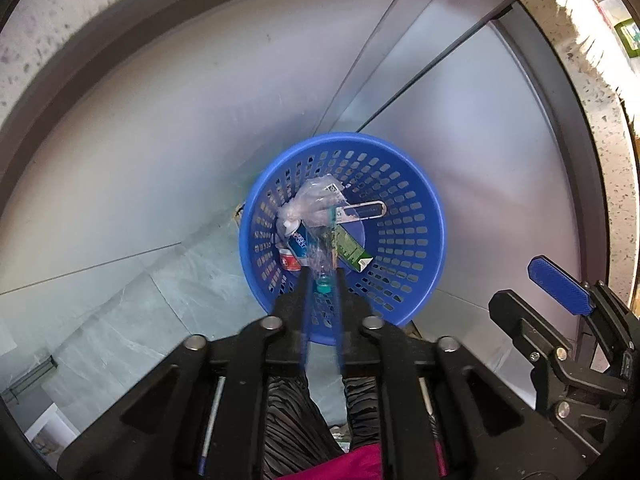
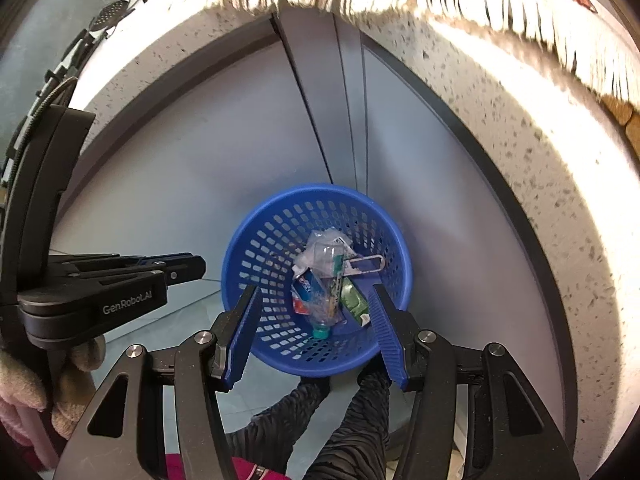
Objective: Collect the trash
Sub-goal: 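Move both tools back up over the cloth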
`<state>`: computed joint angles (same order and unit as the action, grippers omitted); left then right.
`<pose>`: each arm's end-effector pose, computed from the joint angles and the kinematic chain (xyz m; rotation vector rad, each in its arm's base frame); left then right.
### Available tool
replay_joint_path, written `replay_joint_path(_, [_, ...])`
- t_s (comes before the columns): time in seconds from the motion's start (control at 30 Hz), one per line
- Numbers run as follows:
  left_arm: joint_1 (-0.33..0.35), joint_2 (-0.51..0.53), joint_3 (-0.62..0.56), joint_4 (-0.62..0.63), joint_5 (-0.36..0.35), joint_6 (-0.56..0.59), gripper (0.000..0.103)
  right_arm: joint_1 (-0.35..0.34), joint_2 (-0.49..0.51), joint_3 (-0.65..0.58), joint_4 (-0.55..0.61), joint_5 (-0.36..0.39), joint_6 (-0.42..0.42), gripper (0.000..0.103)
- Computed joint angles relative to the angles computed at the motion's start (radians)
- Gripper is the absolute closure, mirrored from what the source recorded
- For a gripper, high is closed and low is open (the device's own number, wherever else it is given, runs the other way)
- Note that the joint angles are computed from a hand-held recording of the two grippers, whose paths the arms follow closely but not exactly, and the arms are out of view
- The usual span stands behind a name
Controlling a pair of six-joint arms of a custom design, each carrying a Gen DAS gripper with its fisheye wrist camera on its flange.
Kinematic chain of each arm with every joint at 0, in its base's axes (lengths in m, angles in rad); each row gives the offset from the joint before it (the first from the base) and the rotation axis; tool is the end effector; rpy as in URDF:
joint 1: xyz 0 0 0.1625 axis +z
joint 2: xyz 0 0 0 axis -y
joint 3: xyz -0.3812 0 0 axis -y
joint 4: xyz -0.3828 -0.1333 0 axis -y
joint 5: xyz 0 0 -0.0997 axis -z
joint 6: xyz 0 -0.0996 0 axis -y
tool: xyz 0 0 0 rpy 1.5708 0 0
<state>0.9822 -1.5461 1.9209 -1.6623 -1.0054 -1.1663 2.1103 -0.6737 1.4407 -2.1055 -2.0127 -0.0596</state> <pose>-0.0878 -0.4678 0.2948 -0.6246 2.4726 -0.3370 0.4116 -0.5109 0.0241 0.8498 -2.5159 -0.1591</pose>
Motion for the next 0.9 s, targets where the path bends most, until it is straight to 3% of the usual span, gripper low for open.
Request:
replay_joint_path(0.1, [-0.007, -0.007, -0.011, 0.016, 0.019, 0.0, 0.07, 0.004, 0.0, -0.016, 0.011, 0.013, -0.003, 0.049])
replay_joint_path(0.23, [-0.019, -0.009, -0.032, 0.036, 0.03, 0.0, 0.068, 0.012, -0.015, -0.035, 0.032, 0.024, -0.012, 0.046])
replay_joint_path(0.37, [-0.046, -0.011, -0.052, 0.054, 0.054, -0.002, 0.053, 0.015, -0.036, -0.049, 0.046, 0.04, -0.037, 0.042])
replay_joint_path(0.9, [-0.116, 0.086, -0.263, 0.032, 0.176, 0.098, 0.05, -0.015, -0.091, -0.176, 0.058, 0.119, -0.055, 0.036])
